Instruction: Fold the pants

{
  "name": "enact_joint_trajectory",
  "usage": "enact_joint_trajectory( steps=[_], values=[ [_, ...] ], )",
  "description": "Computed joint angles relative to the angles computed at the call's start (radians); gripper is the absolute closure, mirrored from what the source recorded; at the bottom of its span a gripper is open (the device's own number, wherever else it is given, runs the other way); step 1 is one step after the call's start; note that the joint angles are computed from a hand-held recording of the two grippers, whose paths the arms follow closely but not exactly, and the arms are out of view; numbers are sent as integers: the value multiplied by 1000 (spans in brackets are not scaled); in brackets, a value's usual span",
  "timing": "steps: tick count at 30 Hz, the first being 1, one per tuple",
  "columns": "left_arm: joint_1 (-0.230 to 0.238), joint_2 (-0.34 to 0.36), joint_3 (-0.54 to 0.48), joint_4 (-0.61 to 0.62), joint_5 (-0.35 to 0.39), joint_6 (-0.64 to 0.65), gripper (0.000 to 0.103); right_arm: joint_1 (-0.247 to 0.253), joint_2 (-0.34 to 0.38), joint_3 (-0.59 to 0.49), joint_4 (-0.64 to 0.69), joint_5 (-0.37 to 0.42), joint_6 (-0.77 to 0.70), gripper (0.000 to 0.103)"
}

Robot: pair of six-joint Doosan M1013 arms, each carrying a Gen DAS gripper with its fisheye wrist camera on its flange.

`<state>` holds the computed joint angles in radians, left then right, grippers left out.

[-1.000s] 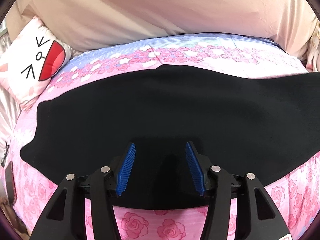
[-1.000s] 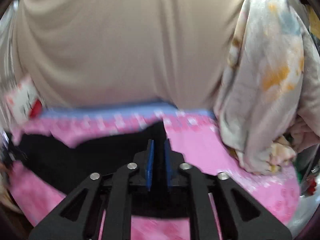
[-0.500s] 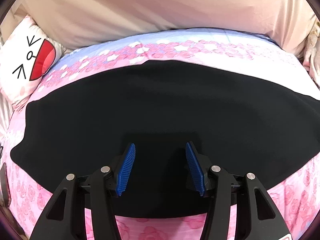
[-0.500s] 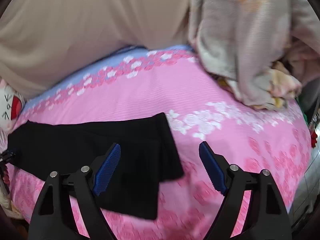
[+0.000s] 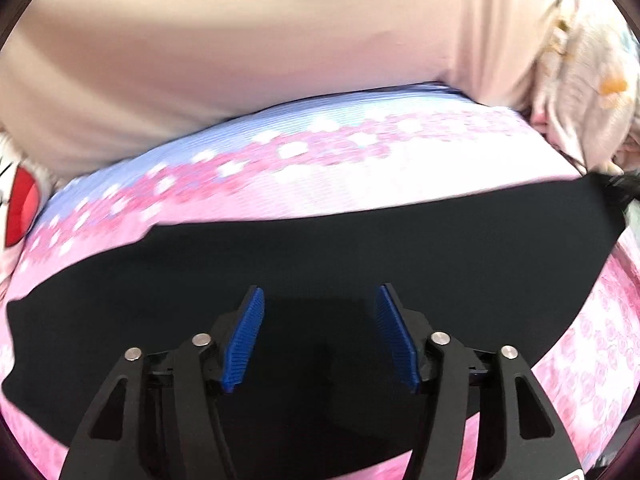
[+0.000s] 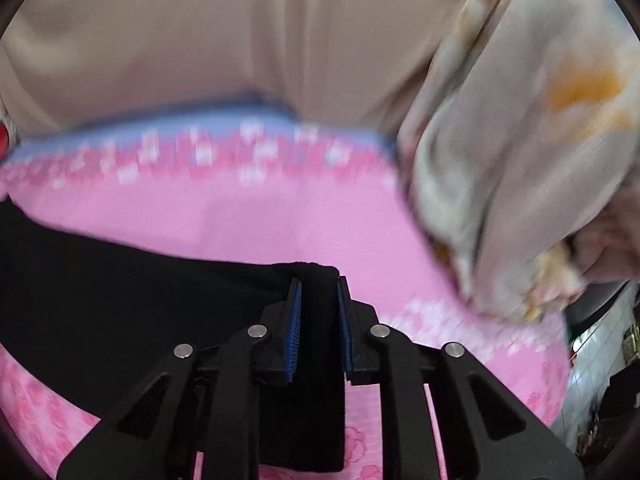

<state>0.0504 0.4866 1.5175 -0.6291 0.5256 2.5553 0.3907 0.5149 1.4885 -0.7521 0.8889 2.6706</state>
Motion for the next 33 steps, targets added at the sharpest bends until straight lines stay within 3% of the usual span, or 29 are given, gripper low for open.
enact_joint_trajectory(
  steps=[2,3,5,8,9,10,11,12,15,17,19,21,23,25,27,30,33],
  values=[
    [-17,3,7,33,-21,-13,45,7,-15,48,-90,-42,115,64],
    [-20,4,8,45,-16,-21,45,11,-22,50,-101,-21,165,44],
    [-25,13,1,74,1,-51,45,18,-72,105,-173,-95,317,43],
    [-31,23,-5,85,-2,-73,45,24,-111,156,-193,-181,399,42],
    [-33,26,-7,86,2,-81,45,24,-110,160,-169,-200,381,44],
    [-36,32,-13,96,10,-99,45,26,-95,148,-117,-167,311,44],
    [-42,37,-17,115,10,-121,45,32,-66,125,-91,-81,254,44],
    [-46,42,-18,131,8,-136,45,34,-53,121,-93,-43,249,43],
    [-56,38,0,148,-38,-134,45,49,-84,136,-166,-41,440,47],
    [-57,35,5,143,-49,-128,45,71,-96,126,-236,-132,485,53],
    [-56,38,6,143,-56,-144,41,88,-72,68,-203,-229,407,65],
    [-55,37,6,139,-62,-163,39,94,-12,-24,-31,-360,222,75],
    [-48,32,6,116,-63,-180,39,101,59,-126,202,-405,-20,77],
    [-42,26,8,119,-83,-203,39,124,163,-277,372,-340,-256,77],
    [-29,28,-4,165,-101,-262,39,137,238,-389,430,-253,-364,77],
    [-8,45,-24,285,-123,-376,39,141,259,-410,392,-212,-345,80],
    [19,68,-46,461,-125,-559,39,122,208,-326,291,-208,-199,89]
  ],
)
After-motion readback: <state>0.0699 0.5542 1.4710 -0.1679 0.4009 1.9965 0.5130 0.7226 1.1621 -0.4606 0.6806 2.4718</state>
